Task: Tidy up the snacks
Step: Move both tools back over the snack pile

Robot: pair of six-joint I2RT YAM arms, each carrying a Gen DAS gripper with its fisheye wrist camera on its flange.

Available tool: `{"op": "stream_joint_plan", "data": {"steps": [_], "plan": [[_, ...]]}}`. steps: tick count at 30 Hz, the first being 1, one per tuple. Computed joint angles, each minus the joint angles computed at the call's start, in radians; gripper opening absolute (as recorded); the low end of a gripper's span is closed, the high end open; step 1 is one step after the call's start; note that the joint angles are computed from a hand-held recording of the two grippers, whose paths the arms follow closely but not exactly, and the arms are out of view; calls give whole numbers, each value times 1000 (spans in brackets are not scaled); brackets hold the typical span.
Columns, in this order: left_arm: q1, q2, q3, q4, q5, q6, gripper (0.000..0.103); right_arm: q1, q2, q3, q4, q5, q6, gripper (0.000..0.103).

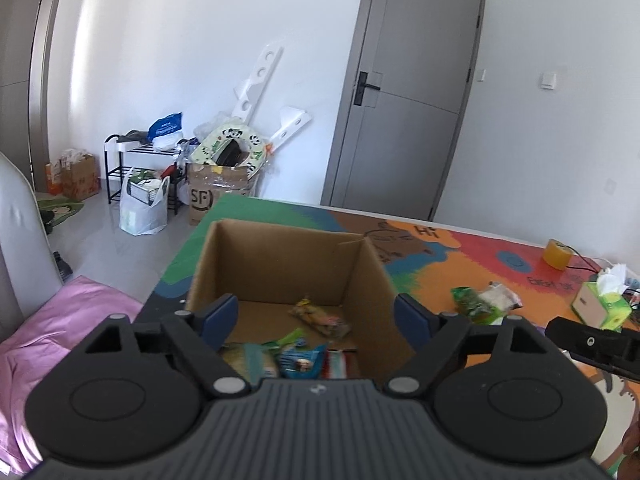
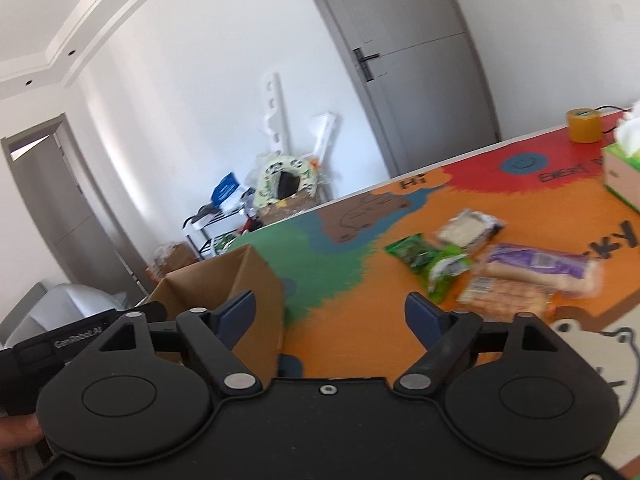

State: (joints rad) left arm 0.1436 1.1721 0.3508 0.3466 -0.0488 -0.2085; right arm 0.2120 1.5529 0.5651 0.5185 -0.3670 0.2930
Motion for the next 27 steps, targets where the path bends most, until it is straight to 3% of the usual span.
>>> {"op": "stream_joint_plan", "data": {"steps": [12,27], "plan": [[-214,9,5,31,-104,-39,90,-179,-57,-57,-28,-78,-45,87],[-396,192,47,154,-148,-71,90,-317,-19,-73,-2,-115,-79,87]]}}
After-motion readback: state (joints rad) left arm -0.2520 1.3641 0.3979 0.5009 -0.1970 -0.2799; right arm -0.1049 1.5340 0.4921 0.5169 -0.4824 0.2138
